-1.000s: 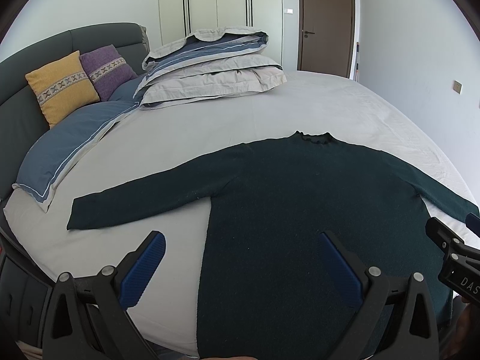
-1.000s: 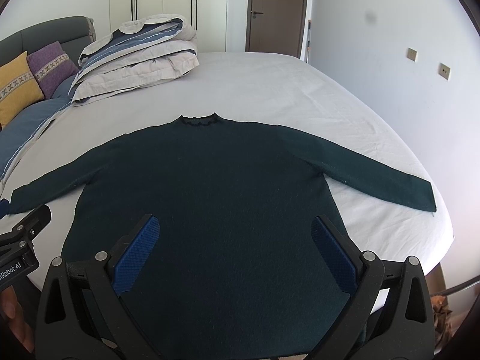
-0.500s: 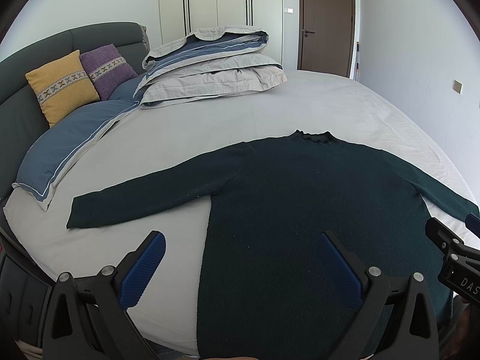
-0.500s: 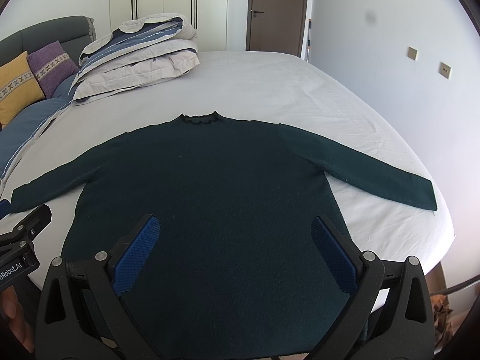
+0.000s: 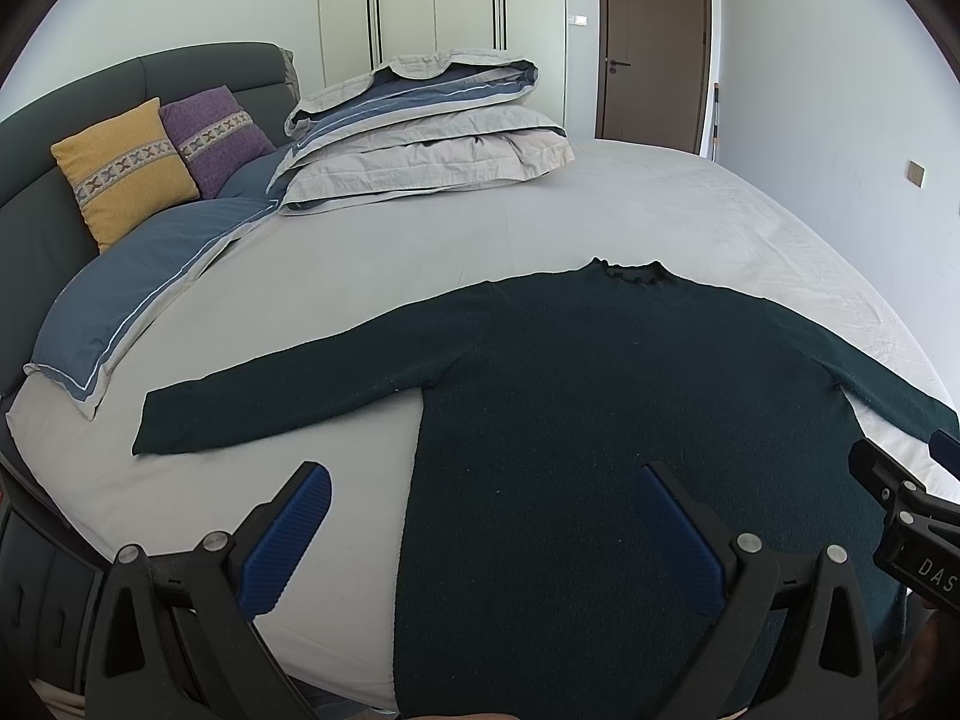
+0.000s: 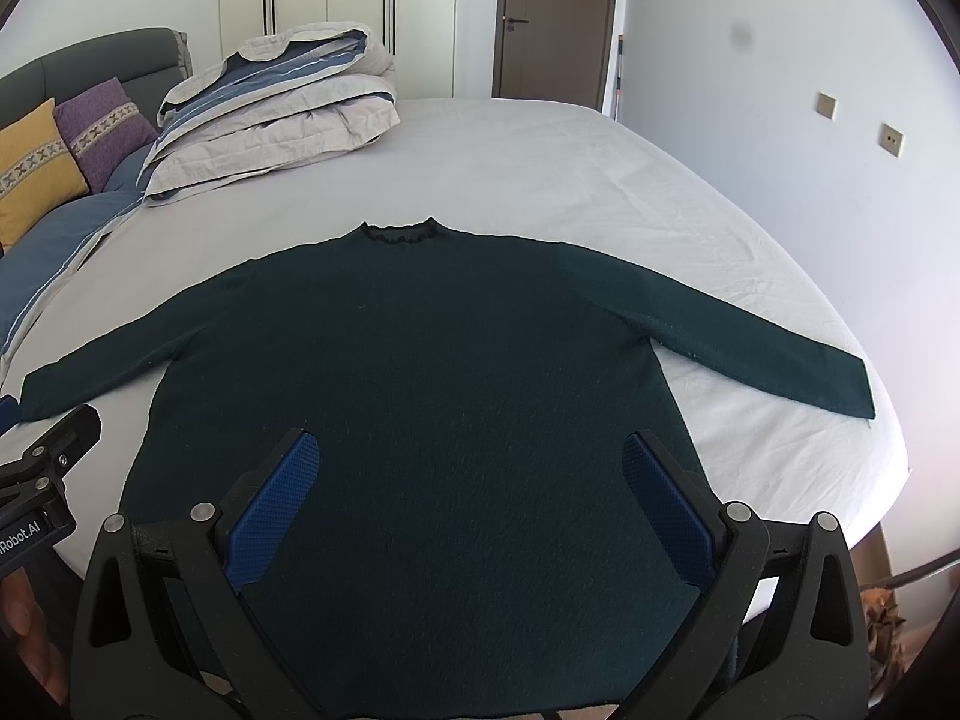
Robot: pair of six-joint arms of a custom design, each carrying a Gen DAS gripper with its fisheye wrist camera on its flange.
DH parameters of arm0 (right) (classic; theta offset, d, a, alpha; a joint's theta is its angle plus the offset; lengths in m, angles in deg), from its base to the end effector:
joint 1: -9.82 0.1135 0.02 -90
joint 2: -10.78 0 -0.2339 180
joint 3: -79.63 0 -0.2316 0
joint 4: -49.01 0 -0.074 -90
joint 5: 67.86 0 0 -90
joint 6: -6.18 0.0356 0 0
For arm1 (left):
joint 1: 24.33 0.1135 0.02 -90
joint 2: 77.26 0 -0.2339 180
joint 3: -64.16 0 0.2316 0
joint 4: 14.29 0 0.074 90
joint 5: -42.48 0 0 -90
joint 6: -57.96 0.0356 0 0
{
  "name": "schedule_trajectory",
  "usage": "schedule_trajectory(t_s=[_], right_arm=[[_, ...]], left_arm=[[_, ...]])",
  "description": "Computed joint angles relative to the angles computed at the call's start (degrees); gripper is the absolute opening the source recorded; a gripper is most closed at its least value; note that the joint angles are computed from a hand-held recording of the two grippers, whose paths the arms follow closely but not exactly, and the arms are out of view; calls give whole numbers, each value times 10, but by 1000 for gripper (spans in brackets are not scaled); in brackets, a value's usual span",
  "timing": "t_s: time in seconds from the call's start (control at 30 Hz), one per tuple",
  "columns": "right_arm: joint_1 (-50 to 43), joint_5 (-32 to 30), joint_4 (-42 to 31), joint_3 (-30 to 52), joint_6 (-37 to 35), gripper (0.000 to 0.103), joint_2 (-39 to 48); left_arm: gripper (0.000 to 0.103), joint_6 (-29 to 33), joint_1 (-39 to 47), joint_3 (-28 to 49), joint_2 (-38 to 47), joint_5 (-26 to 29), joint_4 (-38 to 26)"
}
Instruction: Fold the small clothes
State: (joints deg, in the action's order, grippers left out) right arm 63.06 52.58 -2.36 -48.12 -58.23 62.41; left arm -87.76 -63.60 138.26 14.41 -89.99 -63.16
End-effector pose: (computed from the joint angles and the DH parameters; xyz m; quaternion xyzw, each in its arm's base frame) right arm 0.1178 0.1275 0.2183 -0.1316 0.9036 0.0147 0.4074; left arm 0.2379 -0.1635 0.1855 -0.2037 0.8925 0.0993 0.3900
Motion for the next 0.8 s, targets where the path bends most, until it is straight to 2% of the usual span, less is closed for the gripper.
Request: schedule_trajectory(t_s=[0.8], right_arm=[[8, 5, 2, 3, 8, 103, 12]], left_arm=[[103, -6, -3, -12, -4, 0, 3]])
